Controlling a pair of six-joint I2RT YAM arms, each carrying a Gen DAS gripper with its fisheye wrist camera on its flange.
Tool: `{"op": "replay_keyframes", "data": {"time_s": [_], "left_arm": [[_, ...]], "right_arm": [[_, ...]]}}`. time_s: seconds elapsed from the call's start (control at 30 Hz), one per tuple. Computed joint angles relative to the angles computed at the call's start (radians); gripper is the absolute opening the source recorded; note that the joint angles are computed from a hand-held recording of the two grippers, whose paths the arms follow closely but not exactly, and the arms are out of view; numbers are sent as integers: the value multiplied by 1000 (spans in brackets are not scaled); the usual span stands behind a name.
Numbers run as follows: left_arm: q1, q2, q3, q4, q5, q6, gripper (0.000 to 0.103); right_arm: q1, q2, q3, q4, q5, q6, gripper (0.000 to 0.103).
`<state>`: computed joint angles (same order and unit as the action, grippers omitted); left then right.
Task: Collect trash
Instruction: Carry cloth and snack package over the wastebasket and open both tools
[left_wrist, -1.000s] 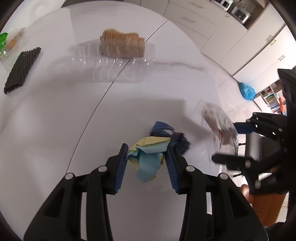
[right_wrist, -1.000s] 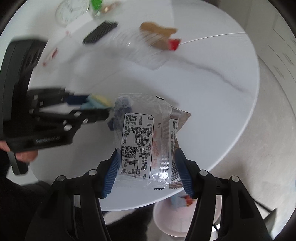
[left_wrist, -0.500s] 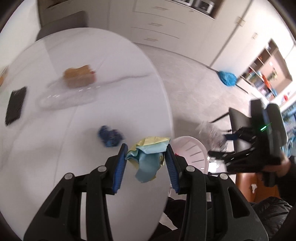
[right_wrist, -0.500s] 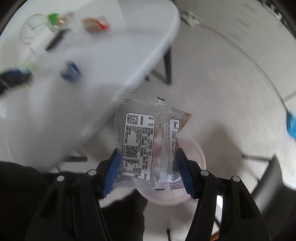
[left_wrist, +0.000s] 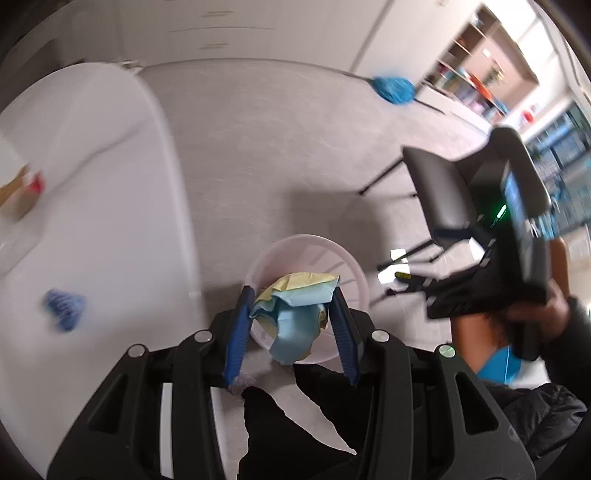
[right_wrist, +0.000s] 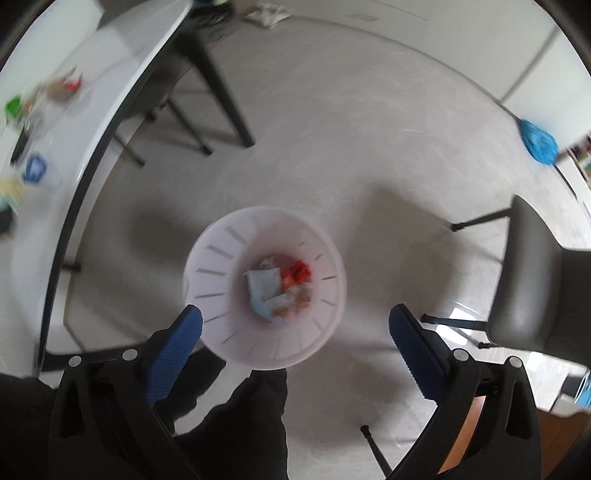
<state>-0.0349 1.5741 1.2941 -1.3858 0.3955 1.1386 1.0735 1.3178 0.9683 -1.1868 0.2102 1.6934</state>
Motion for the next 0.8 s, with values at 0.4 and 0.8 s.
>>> {"op": "replay_keyframes", "data": {"time_s": [0.4,0.8], "left_arm": [[-186,-159,-161,61,-13,-128,95],[-98,-192,-61,5,20,-105,95]], "right_arm": [[105,-158,30,-238,104,148,100],[48,-98,121,-228,159,33,100]]}}
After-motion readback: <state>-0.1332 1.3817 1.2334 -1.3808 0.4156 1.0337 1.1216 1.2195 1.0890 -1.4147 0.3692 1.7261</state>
